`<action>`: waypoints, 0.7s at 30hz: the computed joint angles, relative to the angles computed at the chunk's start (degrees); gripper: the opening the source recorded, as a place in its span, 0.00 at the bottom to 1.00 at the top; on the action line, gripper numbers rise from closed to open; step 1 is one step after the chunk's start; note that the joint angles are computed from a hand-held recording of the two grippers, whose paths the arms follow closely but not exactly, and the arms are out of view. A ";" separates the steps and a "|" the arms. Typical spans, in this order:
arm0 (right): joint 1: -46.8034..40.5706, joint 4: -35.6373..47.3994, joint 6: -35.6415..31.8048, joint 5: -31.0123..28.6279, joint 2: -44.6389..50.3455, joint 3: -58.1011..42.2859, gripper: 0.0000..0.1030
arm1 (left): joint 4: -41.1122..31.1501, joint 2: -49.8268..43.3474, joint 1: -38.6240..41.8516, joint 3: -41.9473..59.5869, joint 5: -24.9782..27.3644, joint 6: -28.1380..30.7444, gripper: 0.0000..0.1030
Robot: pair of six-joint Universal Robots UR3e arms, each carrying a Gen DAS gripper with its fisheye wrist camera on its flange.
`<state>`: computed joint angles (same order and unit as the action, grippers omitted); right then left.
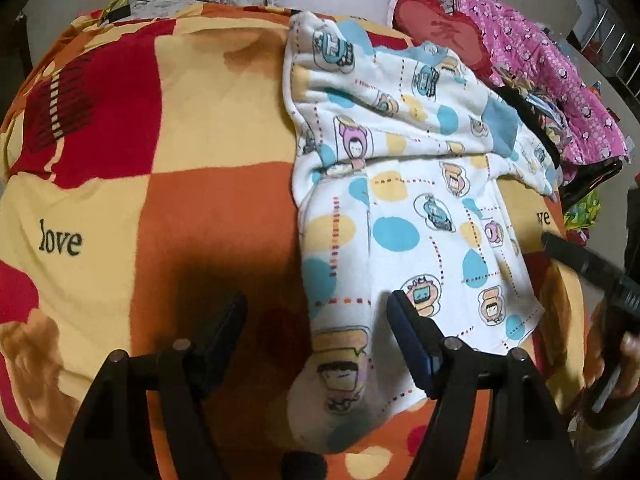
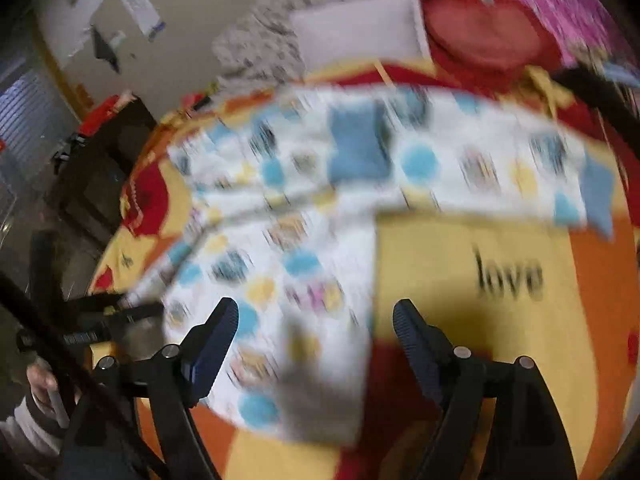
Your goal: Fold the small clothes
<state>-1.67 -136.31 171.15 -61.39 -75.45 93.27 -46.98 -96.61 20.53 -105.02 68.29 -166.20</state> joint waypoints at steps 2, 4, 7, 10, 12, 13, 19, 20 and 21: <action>0.27 -0.78 -0.91 -1.15 -0.17 2.88 0.81 | 0.31 0.08 -0.67 -0.33 0.48 0.05 0.70; 1.18 -2.26 -0.73 -2.55 0.67 4.54 0.79 | 0.98 0.69 -1.12 -1.35 0.61 -0.10 0.68; 2.71 -7.81 -0.42 -5.63 -0.22 7.69 0.29 | 1.86 0.87 -1.14 -2.33 -0.24 0.94 0.23; 1.27 -8.55 0.46 -1.99 0.30 8.50 0.08 | 0.47 0.15 -1.28 -1.37 -1.95 0.79 0.10; 0.31 -9.18 0.52 -0.21 -0.87 10.04 0.08 | 0.22 0.85 -1.12 -1.64 -2.47 0.23 0.08; -0.97 -8.86 0.33 2.06 -2.59 11.63 0.08 | -1.03 2.37 -0.09 -2.42 -3.67 0.82 0.08; -6.40 4.21 -7.25 10.06 -17.04 18.09 0.07 | -14.78 17.65 7.33 -8.26 -7.90 10.92 0.08; -7.20 7.53 -9.14 11.00 -19.27 18.71 0.07 | -17.20 20.05 8.27 -9.03 -7.92 12.66 0.08; -7.85 11.44 -11.29 11.73 -22.21 19.80 0.07 | -21.01 23.10 9.73 -9.91 -7.97 15.13 0.08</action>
<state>-9.51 -124.87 159.86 -49.67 -97.66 113.06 -67.99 -73.51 30.25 -114.93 60.33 -151.07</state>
